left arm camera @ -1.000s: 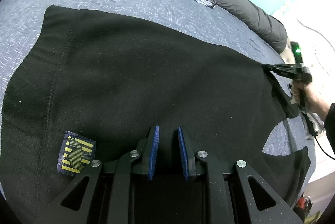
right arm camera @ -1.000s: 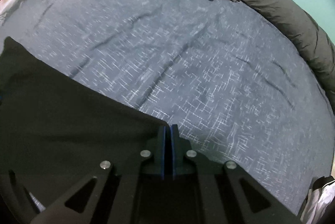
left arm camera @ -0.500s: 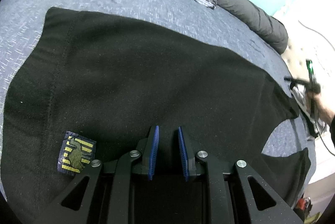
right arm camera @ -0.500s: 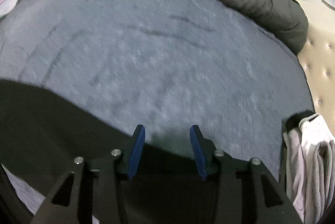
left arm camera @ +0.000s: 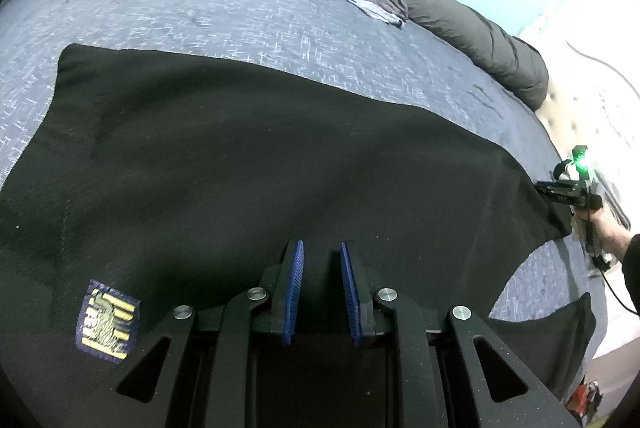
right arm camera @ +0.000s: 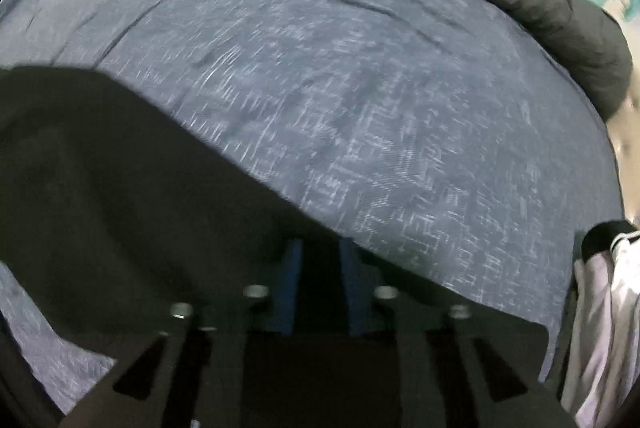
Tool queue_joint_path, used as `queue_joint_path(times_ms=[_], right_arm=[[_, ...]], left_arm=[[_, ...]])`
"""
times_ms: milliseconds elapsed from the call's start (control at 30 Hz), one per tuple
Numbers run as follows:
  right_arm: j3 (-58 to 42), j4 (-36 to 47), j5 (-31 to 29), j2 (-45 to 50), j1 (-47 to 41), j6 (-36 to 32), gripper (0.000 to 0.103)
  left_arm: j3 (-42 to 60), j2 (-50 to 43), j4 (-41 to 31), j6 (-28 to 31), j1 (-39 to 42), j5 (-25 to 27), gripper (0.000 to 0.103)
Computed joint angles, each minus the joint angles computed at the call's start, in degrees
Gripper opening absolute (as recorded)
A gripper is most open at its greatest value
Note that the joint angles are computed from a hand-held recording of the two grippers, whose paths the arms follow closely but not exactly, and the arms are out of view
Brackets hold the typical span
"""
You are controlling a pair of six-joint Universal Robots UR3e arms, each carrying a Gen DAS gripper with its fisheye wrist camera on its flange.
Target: Fold clothes
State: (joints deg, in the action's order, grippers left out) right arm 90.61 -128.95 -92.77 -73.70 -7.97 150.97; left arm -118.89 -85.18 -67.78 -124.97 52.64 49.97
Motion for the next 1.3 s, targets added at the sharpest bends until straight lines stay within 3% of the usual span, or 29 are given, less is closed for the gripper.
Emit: queue_joint_path(times_ms=[167,333,467,500,533,600,700,767,800,867,933,1300], right_arm=[[1.8,-1.7,1.5,-1.6,-0.7,-0.9,0.0],[0.9,-4.6,3.5,-3.7,-2.8,0.2,0.0],[-4.5,4.2,9.1,-1.4,-4.3,1.8,0.001],[-6.9,6.0,8.2,0.8,-3.7,1.5,0.01],[-8.2,7.3,7.5,2.3,-3.2,1.1,0.033],[-7.0,7.2,8.1,2.2,-3.0,0.9,0.061],[-5.6,5.7,8.1,2.9,-2.9,1.4,0.061],[-4.3,4.2,8.9,2.6,-2.9,1.1,0.056],[-3.7,4.0,9.7,2.2,-3.0,0.2,0.043],[-2.1,2.0,9.0,1.2,-2.0,-1.5,0.028],[-1.4,0.6,7.0,0.9,-0.7,-2.0,0.005],[-4.5,-4.6,4.0,0.6,-0.3,3.1,0.003]], left_arm=[[-0.1,-0.3,1.4,-1.2,-1.2,-0.6,0.021],[0.3,-1.6,3.3,-2.6,-2.7,-0.6,0.021],[0.5,-2.3,4.5,-3.8,-3.7,-0.6,0.021],[0.6,-2.3,4.5,-3.9,-3.8,-0.6,0.021],[0.6,-2.4,4.6,-4.0,-4.0,-0.6,0.021],[0.7,-2.7,4.8,-4.0,-4.1,-0.6,0.021],[0.7,-3.0,5.2,-4.2,-4.4,-0.4,0.021],[0.6,-2.9,5.1,-4.1,-4.3,-0.4,0.021],[0.6,-2.8,5.1,-4.1,-4.3,-0.4,0.021],[0.5,-2.8,5.1,-4.2,-4.3,-0.4,0.021],[0.5,-3.0,5.2,-4.2,-4.3,-0.3,0.021],[0.4,-2.8,4.9,-3.9,-4.1,-0.4,0.021]])
